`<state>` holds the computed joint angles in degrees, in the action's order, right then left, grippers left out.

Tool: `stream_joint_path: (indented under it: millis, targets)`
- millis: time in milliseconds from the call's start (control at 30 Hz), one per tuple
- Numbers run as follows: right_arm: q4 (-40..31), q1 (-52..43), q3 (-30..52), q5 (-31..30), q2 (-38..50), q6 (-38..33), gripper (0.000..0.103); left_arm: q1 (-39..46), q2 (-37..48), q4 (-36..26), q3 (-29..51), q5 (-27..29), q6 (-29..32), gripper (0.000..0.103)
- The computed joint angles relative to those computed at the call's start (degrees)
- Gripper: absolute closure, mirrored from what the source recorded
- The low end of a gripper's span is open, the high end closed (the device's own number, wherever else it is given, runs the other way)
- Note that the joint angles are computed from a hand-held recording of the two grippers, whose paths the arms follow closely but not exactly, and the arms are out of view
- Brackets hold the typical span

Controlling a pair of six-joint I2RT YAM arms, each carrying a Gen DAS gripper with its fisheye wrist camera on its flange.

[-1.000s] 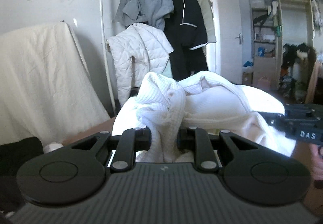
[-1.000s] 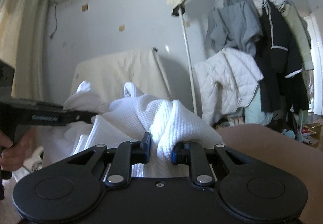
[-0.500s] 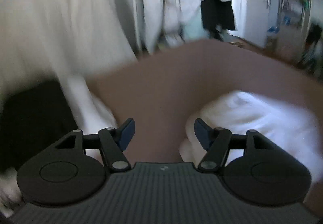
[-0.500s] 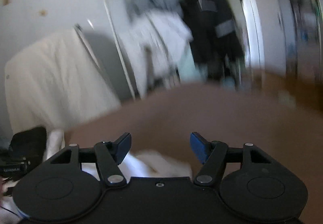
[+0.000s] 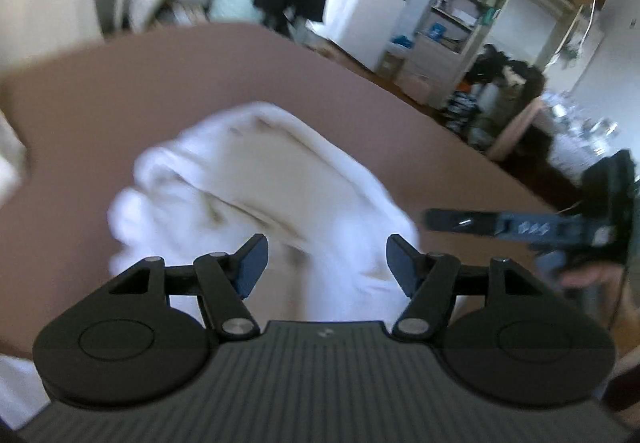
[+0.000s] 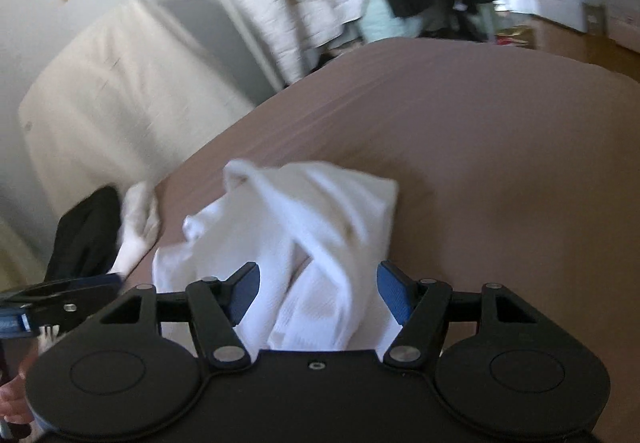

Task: Fold clothes

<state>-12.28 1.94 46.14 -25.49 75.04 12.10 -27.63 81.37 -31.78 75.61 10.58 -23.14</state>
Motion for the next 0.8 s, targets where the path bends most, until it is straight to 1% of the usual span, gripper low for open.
stream_joint_path:
  millis: [67,100,200,233,267,333,400,433,467,500,533,600,667,700,800]
  targets:
    - [-2.2,-0.6,0.4,-1.0,-0.1,-2.8,0.032,-1.4,3.7,3.4,-0.1,1.6,-2.2,0.038]
    - [-2.3,-0.4,0.8,-0.5,0.7,-3.7,0.032,-2.1,5.6,4.8,-0.2,1.4,-2.6,0.038]
    - [-2.6,-1.3,2.3,0.3,4.8,-4.6,0.032,-2.9,10.8,6.5,0.4,1.4,-4.5,0.035]
    - [-2.2,-1.7,2.8,-0.2,6.8,-4.2,0.032,-2.7,12.7,6.8,0.4,2.9,-4.7,0.028]
    - [-1.7,-2.2,3.4,-1.0,8.9,-3.7,0.032,-2.5,14.7,7.1,0.5,4.4,-4.8,0.015]
    - [-0.6,-2.6,4.0,-2.5,11.9,-2.8,0.032,-2.4,18.9,7.0,1.4,6.5,-5.1,0.014]
    - [0.3,-2.7,4.7,-4.1,14.6,-1.9,0.032,-3.3,20.0,5.8,2.0,2.7,-4.5,0.023]
    - [0.8,-2.8,5.0,-4.9,16.0,-1.5,0.032,-3.7,19.9,5.6,1.9,0.6,-3.8,0.045]
    - [1.4,-2.8,5.1,-5.4,16.6,-1.4,0.032,-4.1,19.9,5.4,1.9,-1.6,-3.2,0.068]
    - [1.9,-2.9,4.9,-5.7,16.5,-1.5,0.032,-4.6,19.9,5.3,1.9,-3.7,-2.6,0.083]
    - [2.3,-2.9,4.6,-5.9,16.3,-1.5,0.031,-4.8,19.4,5.8,1.4,-5.3,-2.2,0.096]
    - [3.2,-3.2,4.0,-6.6,15.7,-1.4,0.031,-4.2,16.5,9.4,-1.3,-6.0,-3.1,0.097]
    - [3.9,-3.8,3.2,-7.4,14.7,-1.0,0.031,-4.2,14.6,9.3,-1.3,-8.4,-3.2,0.098]
    - [4.3,-3.7,3.1,-7.6,14.6,-0.4,0.031,-4.5,13.8,9.0,-1.1,-10.4,-2.5,0.098]
    - [7.8,-4.1,1.6,-8.8,14.1,0.5,0.03,-6.7,12.5,7.2,0.5,-19.5,1.9,0.098]
